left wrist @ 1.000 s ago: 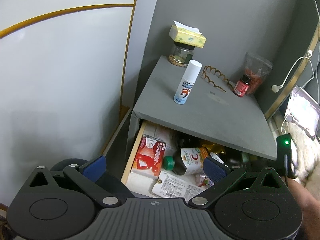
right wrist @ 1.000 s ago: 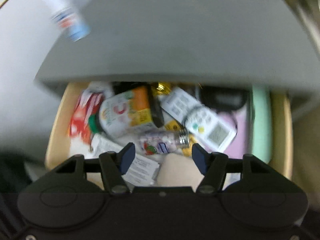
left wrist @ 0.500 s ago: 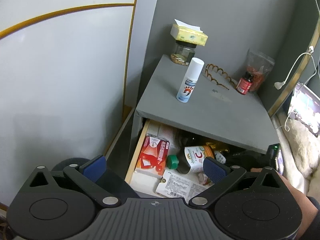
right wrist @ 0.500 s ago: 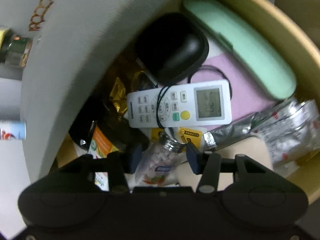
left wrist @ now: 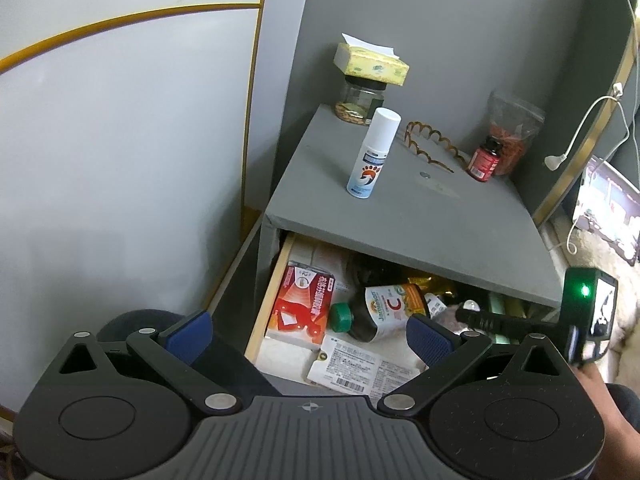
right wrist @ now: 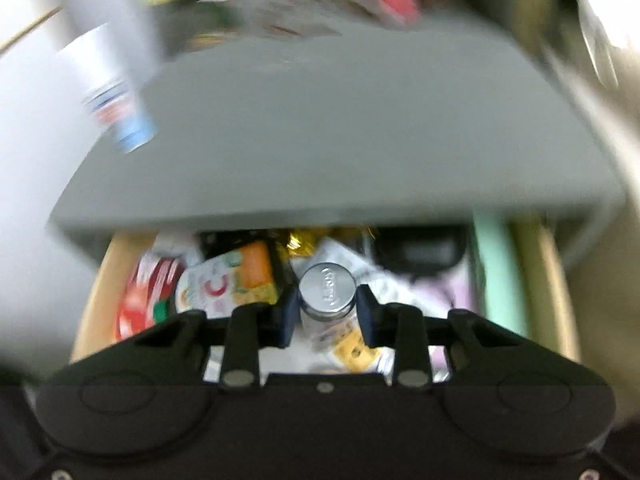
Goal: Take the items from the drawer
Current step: 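Close the right gripper on the clear pill jar's silver lid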
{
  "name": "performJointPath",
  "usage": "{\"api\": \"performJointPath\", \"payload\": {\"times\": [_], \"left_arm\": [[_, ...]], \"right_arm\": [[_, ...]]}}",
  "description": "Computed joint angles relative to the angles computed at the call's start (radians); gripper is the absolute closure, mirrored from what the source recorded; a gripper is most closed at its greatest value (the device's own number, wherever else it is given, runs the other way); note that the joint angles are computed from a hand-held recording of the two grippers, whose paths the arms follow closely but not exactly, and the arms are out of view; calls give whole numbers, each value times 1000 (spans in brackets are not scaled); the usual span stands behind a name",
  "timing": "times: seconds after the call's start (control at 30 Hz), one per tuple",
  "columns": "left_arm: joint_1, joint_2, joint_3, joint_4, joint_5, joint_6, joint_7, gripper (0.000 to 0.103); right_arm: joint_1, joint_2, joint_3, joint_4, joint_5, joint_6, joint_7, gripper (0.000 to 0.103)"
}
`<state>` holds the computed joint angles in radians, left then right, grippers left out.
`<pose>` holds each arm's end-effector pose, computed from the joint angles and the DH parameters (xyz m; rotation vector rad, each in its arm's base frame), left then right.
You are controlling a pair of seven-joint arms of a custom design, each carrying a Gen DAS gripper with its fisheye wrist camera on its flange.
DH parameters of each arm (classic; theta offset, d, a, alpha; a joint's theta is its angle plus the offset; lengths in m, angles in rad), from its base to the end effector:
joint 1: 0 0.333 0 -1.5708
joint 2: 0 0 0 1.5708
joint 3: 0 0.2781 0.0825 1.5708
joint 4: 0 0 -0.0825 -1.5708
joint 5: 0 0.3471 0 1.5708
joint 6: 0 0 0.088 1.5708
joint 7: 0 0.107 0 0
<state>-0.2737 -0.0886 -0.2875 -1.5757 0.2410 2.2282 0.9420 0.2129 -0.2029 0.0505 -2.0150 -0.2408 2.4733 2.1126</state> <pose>0.4522 -0.2860 0.7080 -1.8227 1.8503 -0.9173 0.4982 0.1372 0.5885 -1.6749 1.9228 -0.5920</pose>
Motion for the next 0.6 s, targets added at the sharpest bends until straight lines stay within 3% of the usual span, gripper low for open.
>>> {"api": "performJointPath", "payload": {"times": [0.13,0.27,0.4,0.5,0.6], "left_arm": [[-2,1,-1,1,3,4,4,1],[-1,-3,-1,-1,11,8,0,1],[2,-3,0,1,9,8,-11,1],[2,-1,0,4,10,11,-9,1],[1,-2,0,4,7,12,-6,1]], "right_arm": [[25,-19,1,-40,-30,-1,-175,74],[22,-8,-2,-47,6,5,-184,74],[19,-16,0,-49,11,6,-191,97],[20,-23,1,-43,9,-6,-203,96],[17,-29,1,-46,16,-8,-192,83]]}}
